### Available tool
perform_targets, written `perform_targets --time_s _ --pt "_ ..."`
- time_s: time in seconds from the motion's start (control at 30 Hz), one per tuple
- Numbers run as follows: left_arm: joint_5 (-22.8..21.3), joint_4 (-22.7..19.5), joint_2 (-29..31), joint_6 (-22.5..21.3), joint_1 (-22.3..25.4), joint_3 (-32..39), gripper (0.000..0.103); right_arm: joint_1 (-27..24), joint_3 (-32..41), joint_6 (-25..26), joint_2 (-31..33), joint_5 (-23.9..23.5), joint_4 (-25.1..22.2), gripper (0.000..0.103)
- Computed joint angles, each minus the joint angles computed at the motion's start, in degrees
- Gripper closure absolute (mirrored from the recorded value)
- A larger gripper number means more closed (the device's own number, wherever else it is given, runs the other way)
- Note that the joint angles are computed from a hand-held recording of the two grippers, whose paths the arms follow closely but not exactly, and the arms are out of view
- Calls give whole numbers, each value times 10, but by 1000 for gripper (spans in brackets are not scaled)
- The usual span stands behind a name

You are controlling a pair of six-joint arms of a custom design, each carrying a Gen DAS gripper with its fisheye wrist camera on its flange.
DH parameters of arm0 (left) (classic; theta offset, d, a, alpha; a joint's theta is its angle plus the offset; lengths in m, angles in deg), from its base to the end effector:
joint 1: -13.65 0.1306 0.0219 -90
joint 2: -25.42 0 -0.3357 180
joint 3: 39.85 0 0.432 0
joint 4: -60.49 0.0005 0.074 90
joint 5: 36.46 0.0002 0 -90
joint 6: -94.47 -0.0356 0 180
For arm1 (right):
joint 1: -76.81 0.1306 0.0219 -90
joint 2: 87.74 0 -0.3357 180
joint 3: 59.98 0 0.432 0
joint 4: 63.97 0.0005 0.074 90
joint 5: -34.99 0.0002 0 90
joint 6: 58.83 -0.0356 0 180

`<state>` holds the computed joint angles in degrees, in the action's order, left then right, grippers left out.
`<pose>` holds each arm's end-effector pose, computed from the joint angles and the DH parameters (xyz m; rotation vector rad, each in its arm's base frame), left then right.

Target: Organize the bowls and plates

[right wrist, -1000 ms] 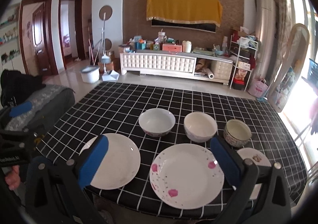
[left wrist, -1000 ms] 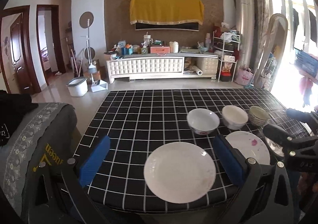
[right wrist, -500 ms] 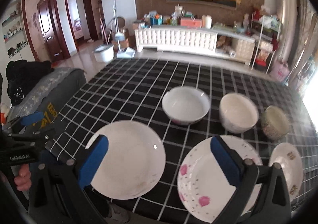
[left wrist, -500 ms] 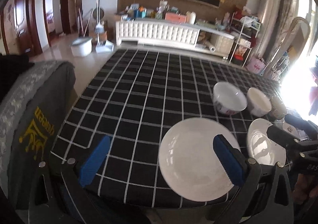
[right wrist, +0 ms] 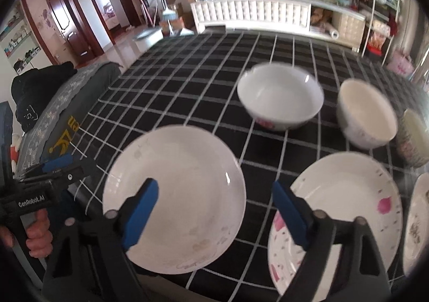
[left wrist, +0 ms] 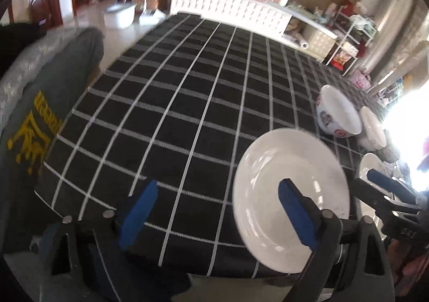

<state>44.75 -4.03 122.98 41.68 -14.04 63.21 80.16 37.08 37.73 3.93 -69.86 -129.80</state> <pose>0.4912 -0.2522 0.4111 -0.2706 2.5833 -0.2177 0.5137 0.0387 0.4123 -0.3139 2.5845 0.3197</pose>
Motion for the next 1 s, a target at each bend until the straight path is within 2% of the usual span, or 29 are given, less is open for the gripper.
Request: perform_targets --time_s 0.07,0.17,0.23,0.3,0.47,0.53,0.57,0.73,0.93,1.0 --pt "-5 -14 7 10 1 2 19 -1 1 1 7 -1 -7 28" --pt "7 -23 14 20 4 2 21 -1 1 4 14 0 -15 35" --pt "14 -31 19 29 6 2 31 -1 1 4 19 7 -19 37" --pt "28 -39 21 30 11 0 35 -2 3 2 26 7 -25 41" --pt "37 -41 24 9 9 -1 36 -1 6 3 36 20 -29 61" --pt "47 -41 24 3 8 -2 48 -2 7 -3 39 22 -36 63" --pt "55 -39 23 2 9 -4 49 -4 7 -4 39 22 -38 66" --pt "65 -37 24 -16 7 -1 65 -6 -8 -6 23 39 -29 67" --pt "87 -37 32 -27 7 10 81 -4 -9 -9 20 48 -26 71" --pt "88 -38 37 -31 5 15 82 -2 -7 -20 22 49 -23 72"
